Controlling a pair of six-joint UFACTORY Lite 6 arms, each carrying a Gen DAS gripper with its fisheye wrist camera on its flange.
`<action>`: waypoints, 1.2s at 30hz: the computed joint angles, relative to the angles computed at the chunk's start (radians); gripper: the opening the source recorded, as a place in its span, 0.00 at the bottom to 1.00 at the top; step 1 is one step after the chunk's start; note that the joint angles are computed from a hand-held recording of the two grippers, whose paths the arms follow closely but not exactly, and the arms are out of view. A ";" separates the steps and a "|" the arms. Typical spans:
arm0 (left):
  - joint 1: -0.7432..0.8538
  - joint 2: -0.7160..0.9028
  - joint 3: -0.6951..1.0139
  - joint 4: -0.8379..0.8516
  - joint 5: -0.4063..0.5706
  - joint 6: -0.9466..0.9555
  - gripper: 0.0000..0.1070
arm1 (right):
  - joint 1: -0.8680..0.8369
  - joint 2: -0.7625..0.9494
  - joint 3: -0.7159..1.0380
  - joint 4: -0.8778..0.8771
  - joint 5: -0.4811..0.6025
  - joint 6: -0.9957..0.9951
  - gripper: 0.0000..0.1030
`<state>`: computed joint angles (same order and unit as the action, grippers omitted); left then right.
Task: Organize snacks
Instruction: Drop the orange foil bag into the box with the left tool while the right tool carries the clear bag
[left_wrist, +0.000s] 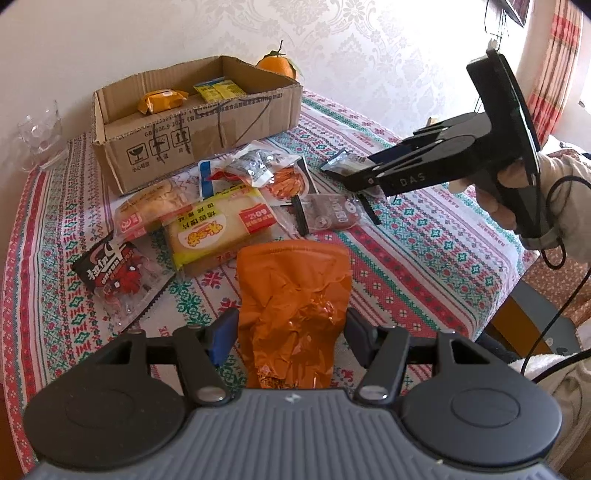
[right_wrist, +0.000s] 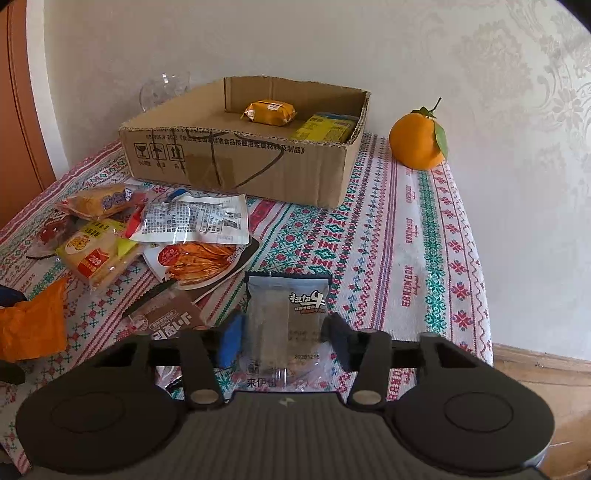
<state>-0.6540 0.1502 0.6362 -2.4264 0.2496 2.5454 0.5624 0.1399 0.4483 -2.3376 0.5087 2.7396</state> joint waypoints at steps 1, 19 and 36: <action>0.003 -0.003 0.003 0.032 -0.005 -0.032 0.57 | 0.007 -0.002 0.002 0.032 0.000 -0.026 0.50; 0.073 -0.138 0.033 0.853 -0.023 -0.836 0.57 | 0.141 -0.348 -0.040 0.518 -0.093 -0.518 0.50; 0.157 0.065 0.440 1.230 -0.014 -1.139 0.57 | 0.137 -0.306 0.108 0.528 -0.115 -0.634 0.50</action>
